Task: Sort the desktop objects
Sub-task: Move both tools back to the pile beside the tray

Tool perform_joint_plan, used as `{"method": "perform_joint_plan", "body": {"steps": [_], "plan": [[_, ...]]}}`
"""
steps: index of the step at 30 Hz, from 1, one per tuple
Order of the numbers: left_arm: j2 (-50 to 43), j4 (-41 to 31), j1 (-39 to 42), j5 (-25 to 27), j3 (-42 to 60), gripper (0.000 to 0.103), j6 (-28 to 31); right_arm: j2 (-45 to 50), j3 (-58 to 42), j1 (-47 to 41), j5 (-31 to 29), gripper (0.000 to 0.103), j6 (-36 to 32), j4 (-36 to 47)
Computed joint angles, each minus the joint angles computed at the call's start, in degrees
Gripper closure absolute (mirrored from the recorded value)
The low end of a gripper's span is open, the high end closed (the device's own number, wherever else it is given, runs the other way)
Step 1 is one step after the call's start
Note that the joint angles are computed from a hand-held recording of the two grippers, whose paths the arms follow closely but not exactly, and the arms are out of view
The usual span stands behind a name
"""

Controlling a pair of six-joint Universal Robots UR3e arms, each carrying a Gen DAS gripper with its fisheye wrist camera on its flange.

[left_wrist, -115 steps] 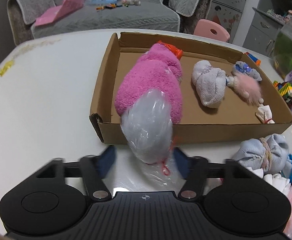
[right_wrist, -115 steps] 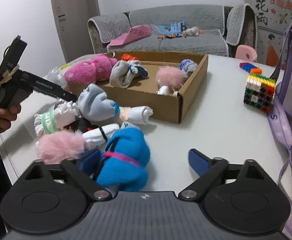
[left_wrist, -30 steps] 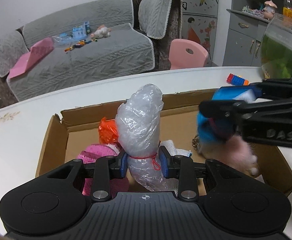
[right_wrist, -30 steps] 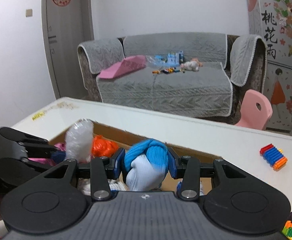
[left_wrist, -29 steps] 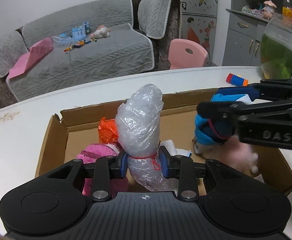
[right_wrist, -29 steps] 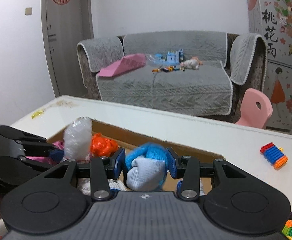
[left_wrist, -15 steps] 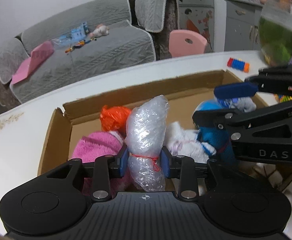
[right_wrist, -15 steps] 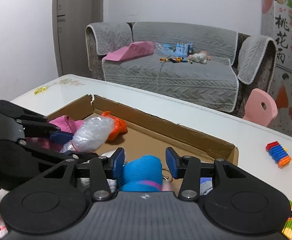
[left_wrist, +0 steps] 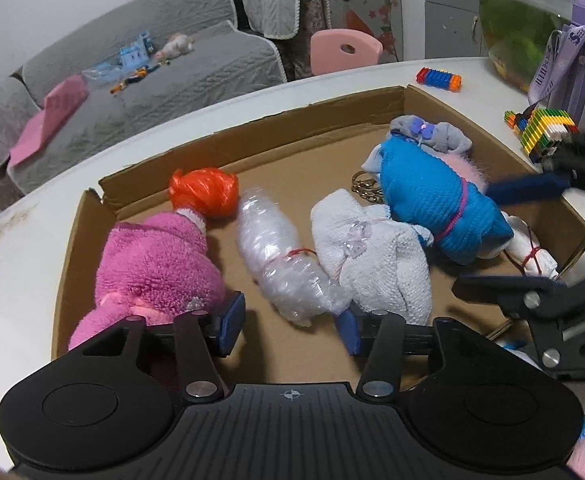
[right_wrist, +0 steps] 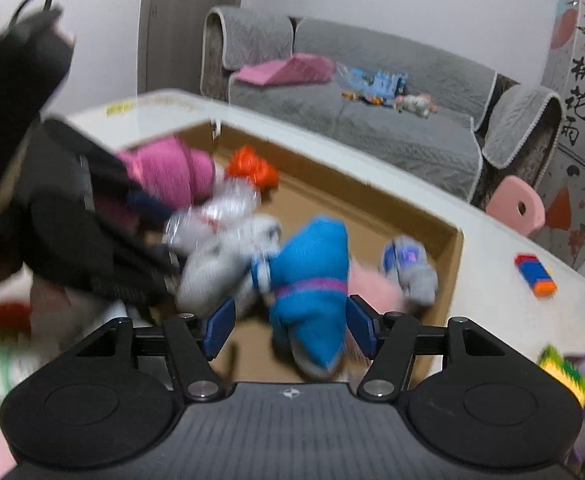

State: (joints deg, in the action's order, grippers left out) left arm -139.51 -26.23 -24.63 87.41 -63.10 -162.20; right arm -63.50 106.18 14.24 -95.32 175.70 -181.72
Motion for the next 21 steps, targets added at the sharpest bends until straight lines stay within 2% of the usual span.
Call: {"method": "perform_joint_plan", "body": {"steps": [3,8,11,13,16,18,21], "plan": [[1.42,-0.35,0.06,-0.41,-1.78,0.043,-0.07,-2.13,2.99,-2.46,4.28,0.044,3.57,-0.25],[4.70,4.84,-0.86,1.13,-8.27,0.042,0.39,-2.29,3.68,-1.87,2.86,0.043,4.31,-2.26],[8.32,10.82,-1.00,1.27,-14.20,0.033,1.17,-3.27,5.51,-2.25,3.51,0.038,4.54,-6.38],[10.95,14.53,-0.91,1.13,-18.33,0.021,0.91,-3.76,7.26,-1.93,2.54,0.033,4.69,-9.80],[16.85,21.48,0.14,0.06,-27.76,0.017,-0.22,-5.47,11.67,-1.96,2.16,0.033,6.30,-15.93],[21.29,25.48,1.65,-2.14,-34.47,0.015,-1.22,-6.81,15.06,-1.34,2.00,0.031,6.96,-20.56],[28.89,29.71,5.25,-8.50,-45.88,0.014,-2.55,-8.83,22.78,0.04,2.83,0.026,7.55,-30.63]]}}
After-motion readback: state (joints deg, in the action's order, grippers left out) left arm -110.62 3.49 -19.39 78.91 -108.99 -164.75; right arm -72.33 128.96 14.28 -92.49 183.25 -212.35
